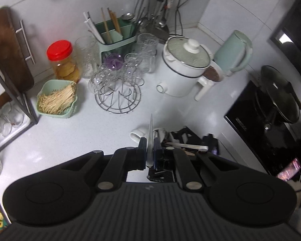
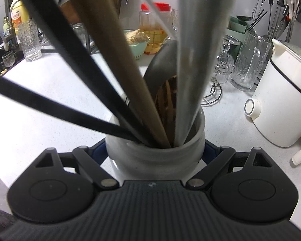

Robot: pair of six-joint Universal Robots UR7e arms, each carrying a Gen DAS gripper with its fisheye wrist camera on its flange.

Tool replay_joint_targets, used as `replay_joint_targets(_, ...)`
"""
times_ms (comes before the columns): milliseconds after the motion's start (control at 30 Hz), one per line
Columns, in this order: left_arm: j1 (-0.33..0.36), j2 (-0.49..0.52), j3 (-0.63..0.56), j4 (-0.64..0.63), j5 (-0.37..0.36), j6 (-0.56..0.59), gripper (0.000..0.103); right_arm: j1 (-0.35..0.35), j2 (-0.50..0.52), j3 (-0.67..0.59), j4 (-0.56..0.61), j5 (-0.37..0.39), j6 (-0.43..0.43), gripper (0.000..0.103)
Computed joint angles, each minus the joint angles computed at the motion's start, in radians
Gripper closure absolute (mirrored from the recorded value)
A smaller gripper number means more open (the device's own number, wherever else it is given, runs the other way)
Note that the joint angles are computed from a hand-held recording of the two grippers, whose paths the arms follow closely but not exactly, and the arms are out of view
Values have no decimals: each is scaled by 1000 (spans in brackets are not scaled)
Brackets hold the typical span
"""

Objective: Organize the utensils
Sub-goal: 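Lower the white chopstick into the jar with the left gripper, then open the left gripper and pull it away from the jar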

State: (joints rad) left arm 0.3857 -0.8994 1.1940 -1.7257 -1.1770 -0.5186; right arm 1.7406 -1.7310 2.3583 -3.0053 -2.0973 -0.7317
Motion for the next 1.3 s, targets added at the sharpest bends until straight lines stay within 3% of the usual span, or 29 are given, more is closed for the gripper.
replay_joint_targets(400,-5,103,-231,224,-101,58,96,-4,-6,-5,21,5,7,11)
replay_joint_targets(833,4,266,-482,450,-107,175,95,5,1,-16,39,-9,23,11)
replay_joint_targets(1067,13,313,-510,458,-107,221,95,-1,1,-16,34,-3,18,11)
replay_joint_targets(1300,26,326,-453,416,-109,251,95,-1,-2,-8,18,0,20,11)
